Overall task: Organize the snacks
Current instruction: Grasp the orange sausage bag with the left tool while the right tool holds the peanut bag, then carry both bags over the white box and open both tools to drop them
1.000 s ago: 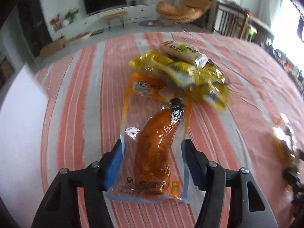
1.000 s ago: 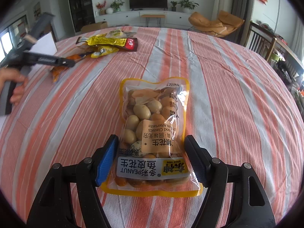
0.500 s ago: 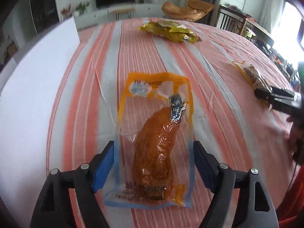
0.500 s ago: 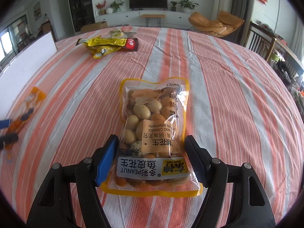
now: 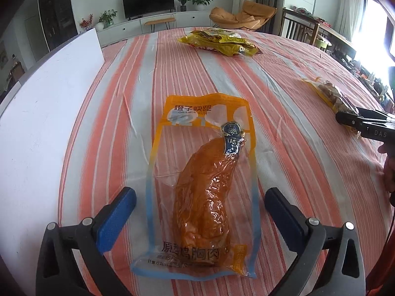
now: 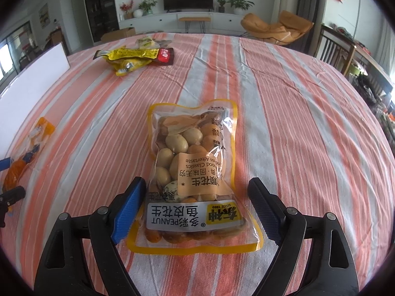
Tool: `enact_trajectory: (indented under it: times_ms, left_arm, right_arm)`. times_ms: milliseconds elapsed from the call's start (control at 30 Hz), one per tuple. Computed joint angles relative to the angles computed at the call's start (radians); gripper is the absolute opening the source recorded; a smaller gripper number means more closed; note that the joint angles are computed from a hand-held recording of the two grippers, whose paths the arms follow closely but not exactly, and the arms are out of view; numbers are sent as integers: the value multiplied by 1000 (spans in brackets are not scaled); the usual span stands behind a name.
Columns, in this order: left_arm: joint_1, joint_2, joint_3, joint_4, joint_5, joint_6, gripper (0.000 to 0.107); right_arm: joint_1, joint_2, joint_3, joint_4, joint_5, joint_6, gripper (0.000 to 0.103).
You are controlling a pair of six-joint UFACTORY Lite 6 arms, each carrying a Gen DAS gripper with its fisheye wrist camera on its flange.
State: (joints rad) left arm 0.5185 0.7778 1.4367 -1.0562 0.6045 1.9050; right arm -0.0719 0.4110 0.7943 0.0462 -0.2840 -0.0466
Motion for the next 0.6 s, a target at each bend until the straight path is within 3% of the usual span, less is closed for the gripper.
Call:
enact_trajectory:
  times_ms: [333,600]
  left_arm:
    - [-3,3,6,6,-2,-8,103]
    - [-41,76,191,328,56,-310,103]
  right_arm:
    - [3,-2,0,7,1,-5,87]
    - [0,-2,0,-35,8,29,92]
